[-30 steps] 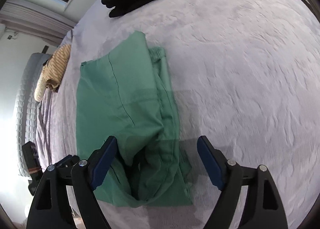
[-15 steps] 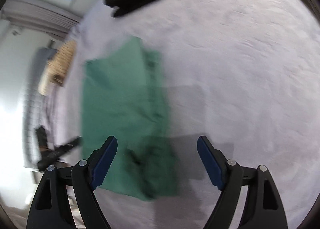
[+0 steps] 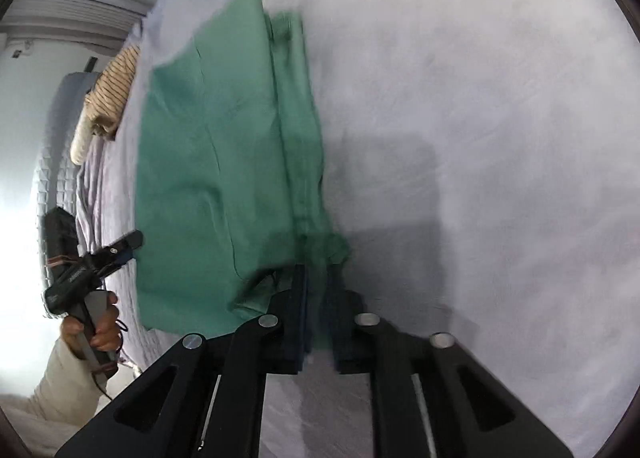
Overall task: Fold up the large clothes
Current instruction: 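Press the folded jacket flat with both tools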
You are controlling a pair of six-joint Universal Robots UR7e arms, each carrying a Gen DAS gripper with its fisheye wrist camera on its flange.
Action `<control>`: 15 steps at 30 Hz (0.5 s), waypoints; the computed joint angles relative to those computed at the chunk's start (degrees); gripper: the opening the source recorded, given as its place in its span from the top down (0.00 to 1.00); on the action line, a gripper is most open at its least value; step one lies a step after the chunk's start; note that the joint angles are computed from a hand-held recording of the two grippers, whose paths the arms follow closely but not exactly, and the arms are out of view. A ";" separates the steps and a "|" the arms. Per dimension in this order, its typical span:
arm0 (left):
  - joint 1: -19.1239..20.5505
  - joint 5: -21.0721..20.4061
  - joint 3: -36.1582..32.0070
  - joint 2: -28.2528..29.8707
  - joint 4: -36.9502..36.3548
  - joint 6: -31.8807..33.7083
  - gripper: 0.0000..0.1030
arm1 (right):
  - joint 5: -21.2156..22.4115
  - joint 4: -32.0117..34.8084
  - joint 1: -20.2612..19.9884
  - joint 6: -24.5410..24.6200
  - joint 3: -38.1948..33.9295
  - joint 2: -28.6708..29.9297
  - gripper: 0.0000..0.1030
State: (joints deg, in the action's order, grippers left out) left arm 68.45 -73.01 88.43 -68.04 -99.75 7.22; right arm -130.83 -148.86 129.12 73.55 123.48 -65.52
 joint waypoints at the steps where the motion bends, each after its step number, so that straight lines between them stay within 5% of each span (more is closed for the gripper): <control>1: 0.36 -0.90 -0.65 0.28 0.52 0.11 0.00 | -1.13 -1.41 0.46 -0.44 0.33 -0.81 0.63; 3: 0.76 -2.42 -1.41 0.90 1.21 0.38 0.00 | -2.42 -6.30 -0.04 -3.80 0.83 -1.38 0.18; 7: 1.40 -6.62 -3.04 3.03 4.72 0.73 0.00 | 1.73 -17.14 -6.23 -15.05 0.99 -0.77 0.17; 15: 1.37 -9.26 -2.80 6.00 5.38 1.31 0.00 | 13.95 -27.40 -18.49 -27.99 0.40 2.54 0.17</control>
